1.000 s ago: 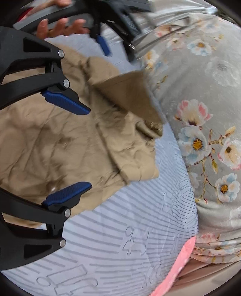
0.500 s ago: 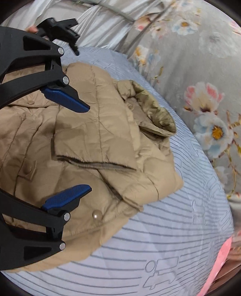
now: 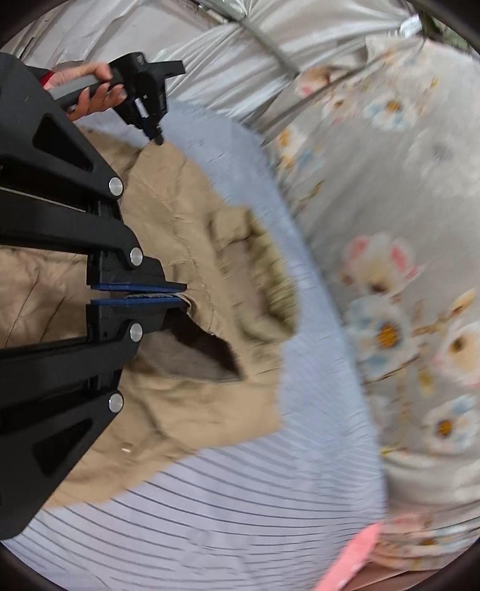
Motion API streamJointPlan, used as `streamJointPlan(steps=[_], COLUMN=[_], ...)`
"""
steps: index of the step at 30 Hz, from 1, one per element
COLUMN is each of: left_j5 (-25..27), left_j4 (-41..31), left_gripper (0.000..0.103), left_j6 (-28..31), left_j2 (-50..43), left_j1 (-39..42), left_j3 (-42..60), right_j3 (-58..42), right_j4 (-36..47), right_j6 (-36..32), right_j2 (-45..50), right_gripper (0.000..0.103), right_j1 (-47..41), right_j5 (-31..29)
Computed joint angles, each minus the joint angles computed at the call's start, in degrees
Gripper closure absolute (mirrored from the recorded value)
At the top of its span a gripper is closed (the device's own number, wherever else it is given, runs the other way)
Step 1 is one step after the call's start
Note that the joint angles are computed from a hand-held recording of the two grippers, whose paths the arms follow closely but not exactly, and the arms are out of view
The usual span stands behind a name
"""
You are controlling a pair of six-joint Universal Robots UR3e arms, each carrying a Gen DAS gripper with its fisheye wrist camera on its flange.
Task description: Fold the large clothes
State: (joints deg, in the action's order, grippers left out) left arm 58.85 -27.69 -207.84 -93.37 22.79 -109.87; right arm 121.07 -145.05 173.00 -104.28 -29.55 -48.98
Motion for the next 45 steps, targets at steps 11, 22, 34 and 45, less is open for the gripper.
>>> streamJointPlan(steps=[11, 22, 34, 45], left_j5=[9.41, 30.72, 45.25, 53.19], left_j4=[3.38, -5.40, -12.92, -5.47], left_gripper=[0.102, 0.092, 0.041, 0.028], left_j6=[3.43, 6.65, 7.56, 7.04], left_j2=[0.80, 7.11, -14.93, -27.30], left_j1=[-3.97, -13.78, -32.70, -36.16], left_j3=[-9.09, -3.75, 29.39, 27.16], right_j3=[7.01, 8.89, -13.27, -7.65], right_j4=[-8.81, -6.46, -11.07, -24.53], right_j6=[-4.81, -4.53, 3.11, -0.31], right_j2=[13.90, 3.84, 20.42, 33.46], right_gripper=[0.102, 0.070, 0.063, 0.065], right_j1=[3.16, 1.54, 17.96, 23.32], right_j5=[-11.93, -14.83, -15.88, -25.84])
